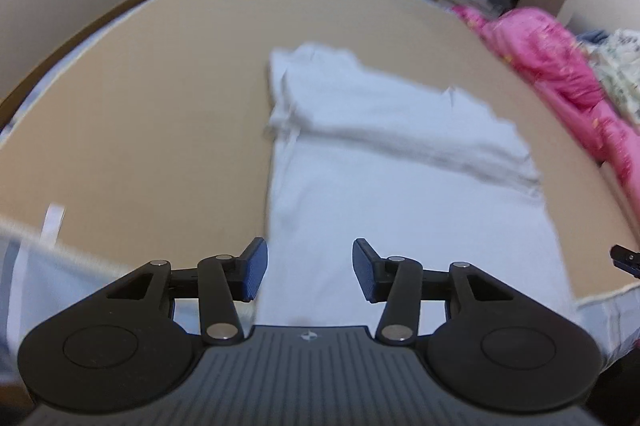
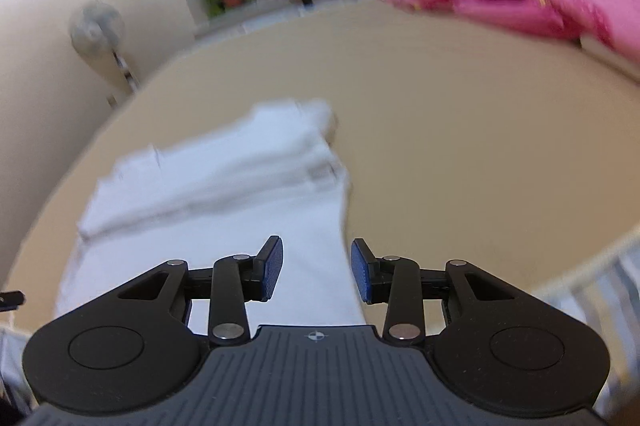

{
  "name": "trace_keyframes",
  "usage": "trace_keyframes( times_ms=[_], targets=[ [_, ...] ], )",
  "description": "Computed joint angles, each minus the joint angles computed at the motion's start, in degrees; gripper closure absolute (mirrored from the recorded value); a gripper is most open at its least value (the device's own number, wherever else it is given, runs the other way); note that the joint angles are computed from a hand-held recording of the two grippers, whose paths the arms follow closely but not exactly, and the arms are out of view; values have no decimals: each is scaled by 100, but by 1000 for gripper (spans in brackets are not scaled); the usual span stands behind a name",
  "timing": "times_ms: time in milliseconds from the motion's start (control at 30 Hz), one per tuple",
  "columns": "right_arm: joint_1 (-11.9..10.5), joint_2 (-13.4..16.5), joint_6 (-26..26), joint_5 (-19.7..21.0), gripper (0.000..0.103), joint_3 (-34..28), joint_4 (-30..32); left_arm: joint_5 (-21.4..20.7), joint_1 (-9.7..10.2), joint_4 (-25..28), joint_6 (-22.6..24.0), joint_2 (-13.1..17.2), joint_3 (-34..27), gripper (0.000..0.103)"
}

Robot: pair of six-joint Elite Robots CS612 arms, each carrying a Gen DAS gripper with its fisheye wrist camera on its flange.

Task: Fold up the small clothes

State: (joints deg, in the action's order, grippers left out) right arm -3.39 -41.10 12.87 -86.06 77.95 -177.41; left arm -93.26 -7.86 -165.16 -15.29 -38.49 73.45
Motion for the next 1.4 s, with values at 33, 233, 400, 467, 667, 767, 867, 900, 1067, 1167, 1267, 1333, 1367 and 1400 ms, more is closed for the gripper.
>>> trace_keyframes(
  times_ms=[33,233,400,467,667,767,867,900,1067,1167,1267,1333,1367,1400],
  targets=[
    [-10,-50,13,-51,64,90,117,81,-12,160,-9,-32,67,51],
    [-72,-85,-117,52,62,-14,1587,-103,63,1080,-194,54,-100,51],
    [-50,50,76,-82,62,-343,2702,-279,78,1842,-120,142,-247,51],
    [-52,63,82,-19,59,-356,2661,-160,36,1767,147,108,-159,51],
    [-44,59,84,0,57,-354,2730,-123,24,1715,284,62,-72,67],
    [-82,67,214,125,57,-362,2728,-179,37,1694,260,42,-37,71],
    [-94,61,217,190,57,-339,2721,-263,59,1759,136,38,-49,71],
    [-90,62,190,198,57,-338,2730,-294,71,1766,94,41,-56,71],
    [-90,51,80,246,57,-345,2829,-350,89,1807,66,37,-55,71],
    [-102,37,87,293,57,-335,2872,-351,86,1823,85,24,-32,71],
    [-98,30,66,293,57,-332,2904,-395,89,1781,44,-2,31,71],
    [-100,23,32,291,57,-320,2912,-386,84,1769,31,-2,39,71],
    [-95,29,21,284,57,-325,2917,-375,82,1766,33,-2,39,71],
    [-91,29,4,277,57,-326,2923,-377,82,1766,31,4,32,71]
  ],
)
